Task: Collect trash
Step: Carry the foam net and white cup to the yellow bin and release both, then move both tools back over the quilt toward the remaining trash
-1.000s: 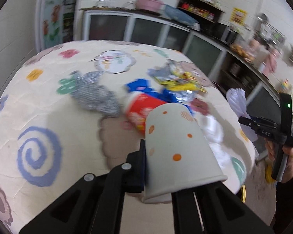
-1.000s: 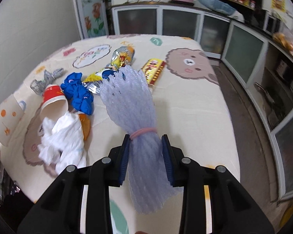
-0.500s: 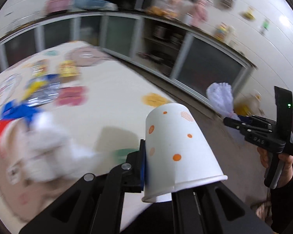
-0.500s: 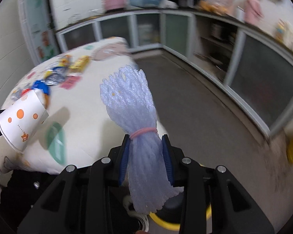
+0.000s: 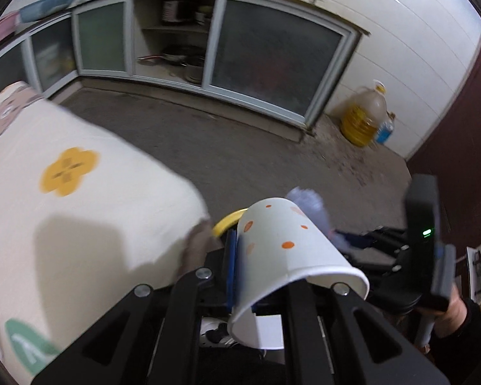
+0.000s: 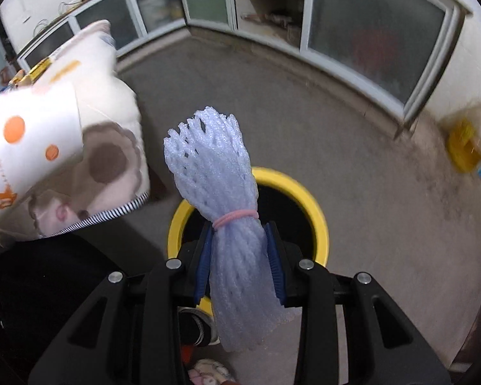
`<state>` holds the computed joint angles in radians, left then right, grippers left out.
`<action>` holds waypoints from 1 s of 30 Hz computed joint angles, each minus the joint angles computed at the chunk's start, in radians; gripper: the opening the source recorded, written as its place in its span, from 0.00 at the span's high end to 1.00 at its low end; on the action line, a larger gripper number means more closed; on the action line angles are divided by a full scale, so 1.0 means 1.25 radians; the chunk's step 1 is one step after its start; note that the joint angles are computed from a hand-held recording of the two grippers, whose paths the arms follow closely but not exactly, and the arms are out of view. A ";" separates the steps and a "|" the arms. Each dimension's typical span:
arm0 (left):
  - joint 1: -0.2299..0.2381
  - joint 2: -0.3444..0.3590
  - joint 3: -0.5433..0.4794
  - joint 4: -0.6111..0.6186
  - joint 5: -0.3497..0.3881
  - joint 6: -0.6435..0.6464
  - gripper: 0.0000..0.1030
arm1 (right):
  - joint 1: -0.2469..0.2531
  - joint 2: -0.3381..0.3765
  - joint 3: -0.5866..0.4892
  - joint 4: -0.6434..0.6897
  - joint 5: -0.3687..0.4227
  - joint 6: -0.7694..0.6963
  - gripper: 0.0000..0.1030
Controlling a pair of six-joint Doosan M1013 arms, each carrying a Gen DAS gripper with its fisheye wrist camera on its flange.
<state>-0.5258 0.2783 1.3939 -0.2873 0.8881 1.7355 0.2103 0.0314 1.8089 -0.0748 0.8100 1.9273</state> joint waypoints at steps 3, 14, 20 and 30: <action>-0.018 0.022 -0.021 0.005 0.010 0.011 0.95 | -0.007 0.012 0.011 0.000 0.008 0.021 0.69; -0.024 0.040 -0.036 -0.001 0.001 -0.058 0.21 | -0.043 0.011 0.038 -0.051 0.059 0.120 0.35; -0.016 0.026 -0.022 -0.056 0.003 -0.020 0.18 | -0.056 -0.034 0.061 -0.097 0.053 0.176 0.35; 0.070 -0.091 0.088 -0.350 -0.092 0.154 0.08 | -0.036 -0.100 0.075 -0.171 -0.131 0.234 0.08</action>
<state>-0.4377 0.1647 1.5045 -0.7251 0.7730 1.9275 0.1657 -0.0934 1.9028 -0.2889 0.6467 2.2193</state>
